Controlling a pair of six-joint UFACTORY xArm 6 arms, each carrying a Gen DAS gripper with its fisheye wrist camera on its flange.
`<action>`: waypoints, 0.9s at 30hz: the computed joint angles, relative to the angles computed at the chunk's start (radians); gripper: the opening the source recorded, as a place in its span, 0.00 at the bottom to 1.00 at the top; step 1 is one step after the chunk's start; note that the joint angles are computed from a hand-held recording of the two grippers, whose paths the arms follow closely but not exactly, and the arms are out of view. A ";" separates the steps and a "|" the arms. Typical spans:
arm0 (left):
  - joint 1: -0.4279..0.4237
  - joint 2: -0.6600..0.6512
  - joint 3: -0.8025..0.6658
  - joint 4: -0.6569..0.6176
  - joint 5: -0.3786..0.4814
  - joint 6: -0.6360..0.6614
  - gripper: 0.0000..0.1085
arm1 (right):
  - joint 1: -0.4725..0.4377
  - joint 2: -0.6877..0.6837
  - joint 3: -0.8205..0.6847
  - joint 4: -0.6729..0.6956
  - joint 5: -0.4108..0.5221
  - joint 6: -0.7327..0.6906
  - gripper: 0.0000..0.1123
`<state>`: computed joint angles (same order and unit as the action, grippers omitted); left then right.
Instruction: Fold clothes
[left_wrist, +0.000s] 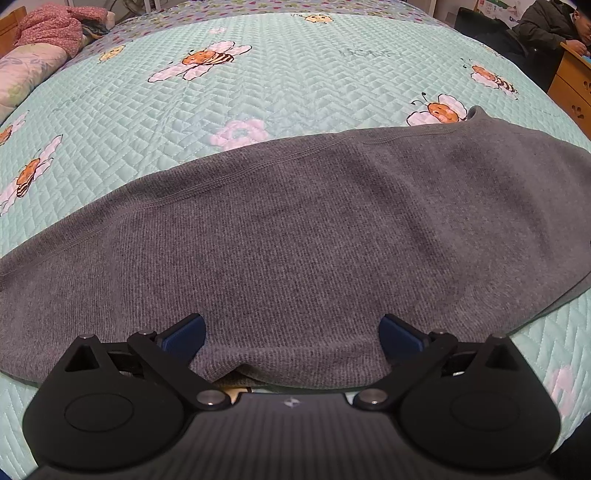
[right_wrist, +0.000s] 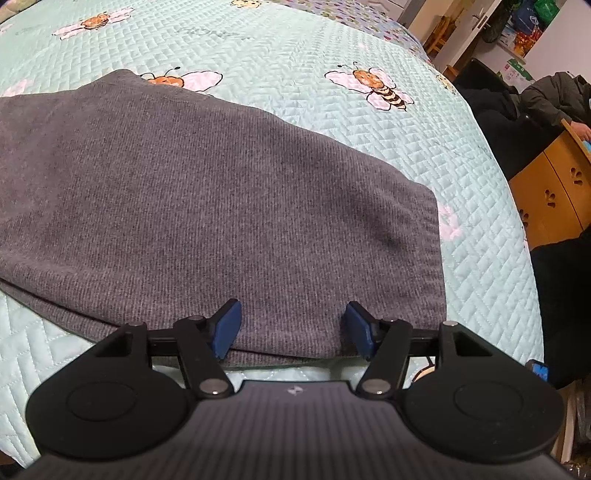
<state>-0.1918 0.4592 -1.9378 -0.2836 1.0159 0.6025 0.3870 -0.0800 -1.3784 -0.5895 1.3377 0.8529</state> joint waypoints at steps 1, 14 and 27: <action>0.000 0.000 0.000 0.000 0.000 0.000 0.95 | 0.001 0.001 -0.003 -0.002 0.003 0.001 0.56; 0.000 -0.005 0.012 -0.003 -0.012 0.002 0.95 | 0.041 0.027 -0.066 -0.019 -0.022 0.005 0.56; -0.001 -0.005 0.016 -0.006 -0.018 0.004 0.95 | -0.005 -0.021 0.017 0.039 -0.035 0.012 0.56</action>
<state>-0.1927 0.4542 -1.9219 -0.2898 0.9976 0.6063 0.3821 -0.1006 -1.3615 -0.5509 1.3030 0.8649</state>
